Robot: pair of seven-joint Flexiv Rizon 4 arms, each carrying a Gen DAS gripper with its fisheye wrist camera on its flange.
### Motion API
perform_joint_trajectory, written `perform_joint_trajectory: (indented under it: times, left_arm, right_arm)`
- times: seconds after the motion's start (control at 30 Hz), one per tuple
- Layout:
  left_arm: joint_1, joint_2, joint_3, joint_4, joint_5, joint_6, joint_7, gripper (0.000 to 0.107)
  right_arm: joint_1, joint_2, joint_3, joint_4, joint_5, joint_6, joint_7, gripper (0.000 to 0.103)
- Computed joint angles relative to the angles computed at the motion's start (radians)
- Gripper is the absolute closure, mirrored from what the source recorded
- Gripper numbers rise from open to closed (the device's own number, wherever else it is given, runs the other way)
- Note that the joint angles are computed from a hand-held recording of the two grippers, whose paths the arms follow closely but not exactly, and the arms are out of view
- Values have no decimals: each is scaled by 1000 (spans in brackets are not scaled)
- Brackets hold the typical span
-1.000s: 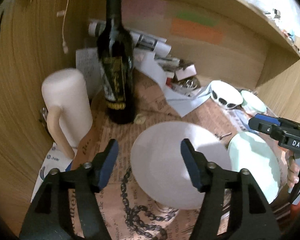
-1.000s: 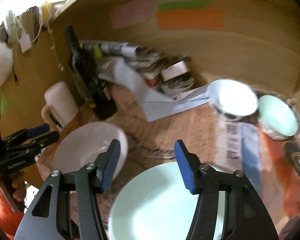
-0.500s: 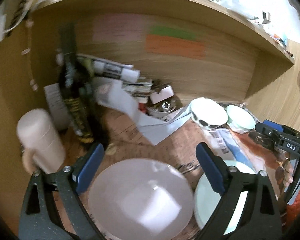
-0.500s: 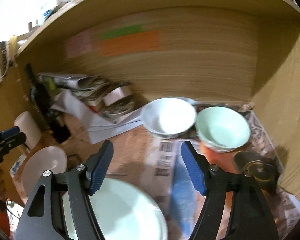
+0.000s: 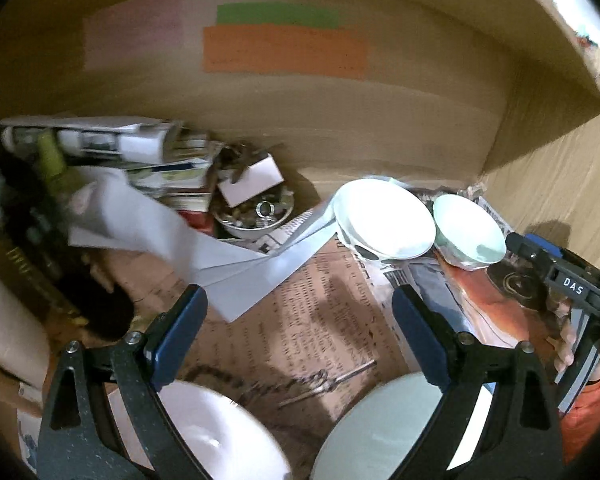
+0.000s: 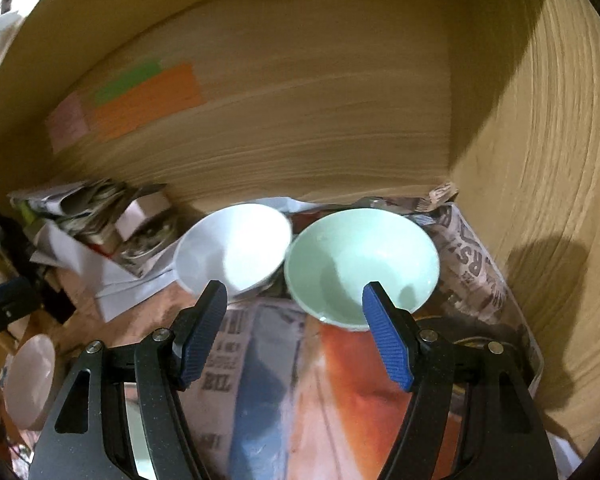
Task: Organize plates and bowls
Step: 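Move both grippers to the white bowl rim, then close both grippers on the white bowl rim and lift it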
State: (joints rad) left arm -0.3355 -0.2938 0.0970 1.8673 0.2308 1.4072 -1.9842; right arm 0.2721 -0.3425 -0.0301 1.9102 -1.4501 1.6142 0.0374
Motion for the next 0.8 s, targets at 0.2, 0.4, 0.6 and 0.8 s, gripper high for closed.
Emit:
perform_joint_trajectory:
  times: [0.2,0.4,0.6,0.8]
  left_arm:
    - [-11,-102,-26,-157,-30,-133,32,12]
    - [3,-200,-64,-280,-93,-218,87,12]
    - [-18,-304,-46,-428,-118,-329,105,21]
    - [-11,-388,-54,-548,-142,-456,126,46]
  right_arm:
    - [12,-41,1,-15,139,25,-109,36]
    - [15,-95,52,-42,330,36,-286,36]
    - [5,-135,93,-57,441,60,-393,36]
    - [-33,-157,160,-64,546,45,-490,36]
